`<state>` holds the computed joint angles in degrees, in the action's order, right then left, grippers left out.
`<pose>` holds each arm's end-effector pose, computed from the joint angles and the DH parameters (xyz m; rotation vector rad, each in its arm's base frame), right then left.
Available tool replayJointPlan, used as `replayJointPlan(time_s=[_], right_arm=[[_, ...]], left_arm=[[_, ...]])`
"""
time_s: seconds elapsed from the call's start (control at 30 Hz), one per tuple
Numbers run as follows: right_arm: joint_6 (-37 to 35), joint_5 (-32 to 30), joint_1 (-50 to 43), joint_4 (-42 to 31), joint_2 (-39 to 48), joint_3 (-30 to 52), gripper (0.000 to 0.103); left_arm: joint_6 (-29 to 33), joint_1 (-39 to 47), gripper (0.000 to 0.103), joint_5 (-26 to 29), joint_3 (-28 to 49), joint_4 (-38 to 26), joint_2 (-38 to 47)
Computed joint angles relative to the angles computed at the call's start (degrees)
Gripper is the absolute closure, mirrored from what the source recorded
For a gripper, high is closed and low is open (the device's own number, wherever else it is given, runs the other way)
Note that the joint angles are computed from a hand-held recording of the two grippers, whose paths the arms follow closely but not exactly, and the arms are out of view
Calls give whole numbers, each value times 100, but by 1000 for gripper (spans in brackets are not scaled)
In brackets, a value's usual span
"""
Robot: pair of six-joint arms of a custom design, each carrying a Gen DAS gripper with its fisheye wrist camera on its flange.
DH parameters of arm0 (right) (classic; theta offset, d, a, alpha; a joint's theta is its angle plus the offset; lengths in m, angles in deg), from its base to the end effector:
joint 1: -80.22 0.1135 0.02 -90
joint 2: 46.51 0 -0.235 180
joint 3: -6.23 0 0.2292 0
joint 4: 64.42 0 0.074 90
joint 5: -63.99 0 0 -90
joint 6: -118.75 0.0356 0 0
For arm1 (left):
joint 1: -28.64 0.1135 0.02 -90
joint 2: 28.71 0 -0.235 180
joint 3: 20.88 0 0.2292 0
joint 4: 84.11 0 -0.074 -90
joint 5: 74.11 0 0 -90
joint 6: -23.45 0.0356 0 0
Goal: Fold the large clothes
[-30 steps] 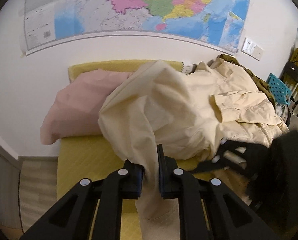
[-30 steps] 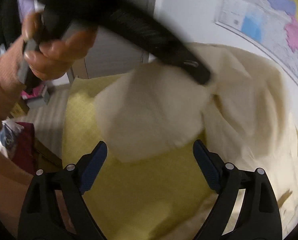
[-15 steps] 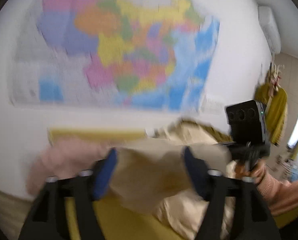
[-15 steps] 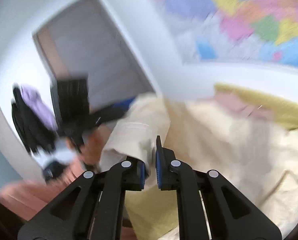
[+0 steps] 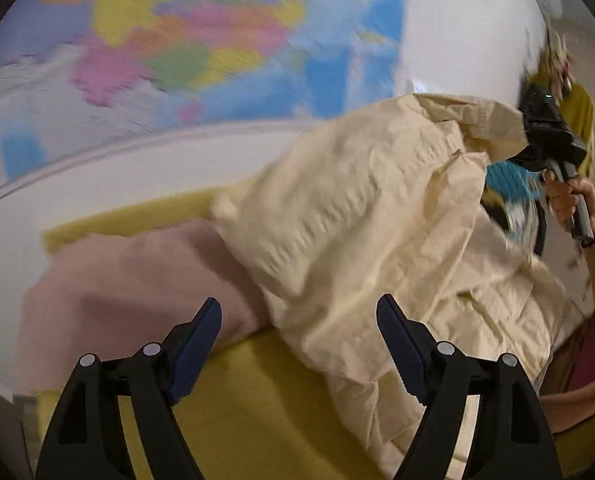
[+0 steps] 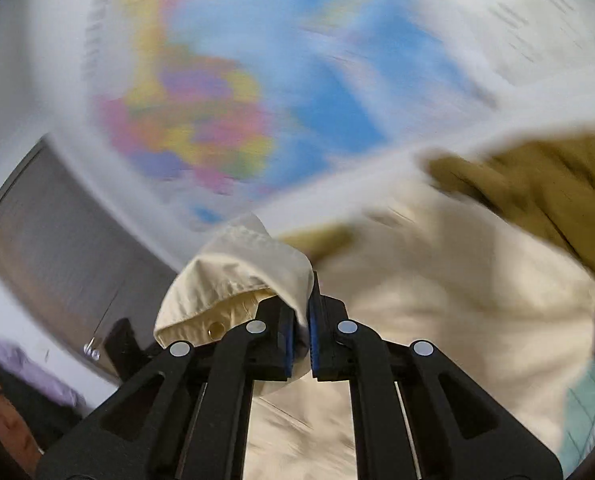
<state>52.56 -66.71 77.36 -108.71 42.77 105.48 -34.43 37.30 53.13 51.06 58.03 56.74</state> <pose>0.3269 0.0069 0.3312 0.0850 2.1611 0.9779 0.2881 0.0221 0.2143 0.7219 2.1621 -0.4385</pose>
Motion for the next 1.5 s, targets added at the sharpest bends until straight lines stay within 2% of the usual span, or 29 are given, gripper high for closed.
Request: replayJointPlan(time_s=[0.13,0.23,0.3,0.37,0.43,0.47,0.53,0.63,0.7,0.73,0.77,0.83,0.87,0.93,1.03,1.13,1.2,1.27,1.37,1.43,1.5], right_arm=[[-273,-182,-791,-75,202,-1130,96],[-315,-200,-910,46,416,-1727,89],[-264,-298,-1007,209,218,-2056,70],[-413,-247,-1083,197,-306,-2253,39],[-516,-123,-1088,140,-786,-2348,20],[-576,-220,-1141,134,-1039,-2412,18],[-913,-429,-1213,-78,-1160,-2337,17],[-1325,312,-838,-450,-911,-2112,17],[-1401,711,-596,-523,-564,-1989,22],[-1463,933,-509,-568,-483,-1951,41],[-1568,1241,-380,-562,-372,-1882,70],[-1656,1306,-395,-425,-401,-1883,84],[-1674,1334,-447,-374,-486,-1908,87],[-1698,1403,-486,-229,-690,-1875,87],[-1637,1615,-399,-210,-457,-1700,87],[-1576,1829,-459,-368,73,-1571,79],[-1397,1702,-529,-261,-29,-1684,72],[-1396,1898,-551,-188,-568,-1937,57],[-1602,1933,-494,-180,-1499,-2250,48],[-1842,1920,-214,-327,-1677,-2231,40],[-2037,2116,148,-395,-1563,-2203,38]], left_arm=[[-166,-1040,26,-1136,-217,744,365],[-324,-1477,26,-1801,90,830,890],[-439,-1536,28,-1840,387,702,1113],[-518,-1531,28,-1749,488,676,1088],[-596,-1558,28,-1723,535,782,1052],[-600,-1560,28,-1662,582,800,1083],[-663,-1727,28,-1810,754,811,1258],[-766,-2011,28,-2121,1005,824,1575],[-814,-2132,28,-2230,1183,811,1875],[-845,-2163,28,-2246,1279,768,2013],[-876,-2192,28,-2281,1411,704,2193],[-932,-2217,27,-2337,1713,456,2517],[-994,-2221,27,-2342,1957,245,2742],[-1075,-2235,27,-2326,2172,95,2933],[-1126,-2356,25,-2546,2474,-4,3227],[-1127,-2452,24,-2751,2669,-131,3402],[-1119,-2482,24,-2908,2511,-32,3238],[-1108,-2399,24,-2852,2209,84,2911],[-953,-2214,24,-2546,1654,289,2328],[-802,-2106,25,-2302,1440,278,2029],[-622,-2093,24,-2124,1172,334,1785]])
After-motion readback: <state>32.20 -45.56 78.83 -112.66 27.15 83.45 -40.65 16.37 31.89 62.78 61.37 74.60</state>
